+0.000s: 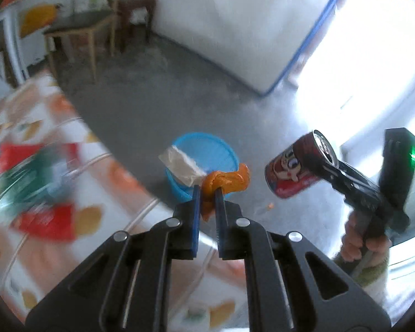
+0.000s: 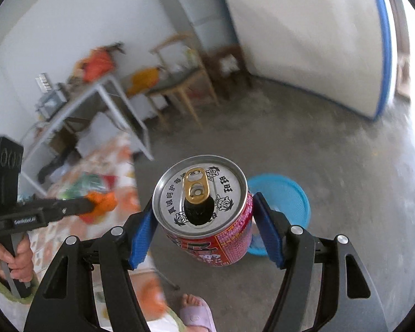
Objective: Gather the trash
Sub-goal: 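Carry the red can and orange peel over the blue wastebasket, then open both grippers to drop can and peel into the wastebasket, then bring both tools back from the wastebasket to the table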
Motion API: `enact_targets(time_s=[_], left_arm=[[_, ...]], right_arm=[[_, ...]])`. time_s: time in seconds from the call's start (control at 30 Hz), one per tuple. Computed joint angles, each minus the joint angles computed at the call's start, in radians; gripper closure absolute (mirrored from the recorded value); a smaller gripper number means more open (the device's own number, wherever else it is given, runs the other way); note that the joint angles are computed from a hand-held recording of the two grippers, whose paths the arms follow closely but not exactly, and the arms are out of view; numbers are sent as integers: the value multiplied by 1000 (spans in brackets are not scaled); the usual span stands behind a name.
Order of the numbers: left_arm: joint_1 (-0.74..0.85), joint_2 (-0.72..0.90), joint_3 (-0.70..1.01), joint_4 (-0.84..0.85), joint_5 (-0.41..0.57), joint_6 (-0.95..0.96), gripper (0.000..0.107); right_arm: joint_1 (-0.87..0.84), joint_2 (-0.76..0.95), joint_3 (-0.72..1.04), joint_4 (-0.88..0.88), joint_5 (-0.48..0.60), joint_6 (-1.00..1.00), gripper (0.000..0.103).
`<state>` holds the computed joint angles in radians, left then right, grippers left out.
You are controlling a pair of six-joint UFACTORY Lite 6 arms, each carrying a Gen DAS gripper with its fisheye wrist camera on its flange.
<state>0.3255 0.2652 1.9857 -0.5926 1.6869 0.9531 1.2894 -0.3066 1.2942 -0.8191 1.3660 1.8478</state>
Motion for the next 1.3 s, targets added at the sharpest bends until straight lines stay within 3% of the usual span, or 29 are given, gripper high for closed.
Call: enact_targets(time_s=[0.07, 0.17, 0.33, 0.4, 0.43, 0.47, 0.5, 0.6, 0.73, 0.87, 1.03, 1.2, 1.3], left_arm=[[-168, -6, -106, 101, -150, -71, 99], [-356, 103, -131, 215, -264, -210, 98], [-517, 329, 15, 285, -322, -362, 97], [-546, 426, 99, 275, -309, -395, 87], [-554, 470, 144, 278, -297, -409, 79], [-572, 502, 167, 296, -314, -436, 60], [-584, 492, 149, 316, -333, -463, 51], [-567, 519, 194, 275, -310, -493, 50], [-526, 468, 182, 241, -291, -461, 49], [-455, 296, 46, 191, -287, -388, 49], [-289, 77, -64, 90, -199, -236, 41], [84, -21, 4, -65, -6, -27, 31], [342, 20, 124, -145, 82, 73, 26]], right_arm=[[-148, -90, -173, 82, -148, -15, 37], [-418, -162, -357, 243, -391, -162, 37], [-881, -50, -511, 564, -781, -613, 37], [-1019, 46, -517, 693, -908, -787, 37], [-1073, 103, -502, 743, -946, -871, 37], [-1127, 196, -470, 807, -976, -966, 36], [-1170, 255, -448, 888, -986, -1065, 35], [-1254, 329, -466, 1159, -1038, -1349, 34], [-1252, 235, -566, 1218, -1096, -1402, 33], [-1204, 114, -636, 1082, -1091, -1223, 33], [-1024, -162, -727, 672, -958, -724, 33], [-598, -295, -626, 314, -641, -212, 32], [-284, -234, -470, 142, -406, 39, 23]])
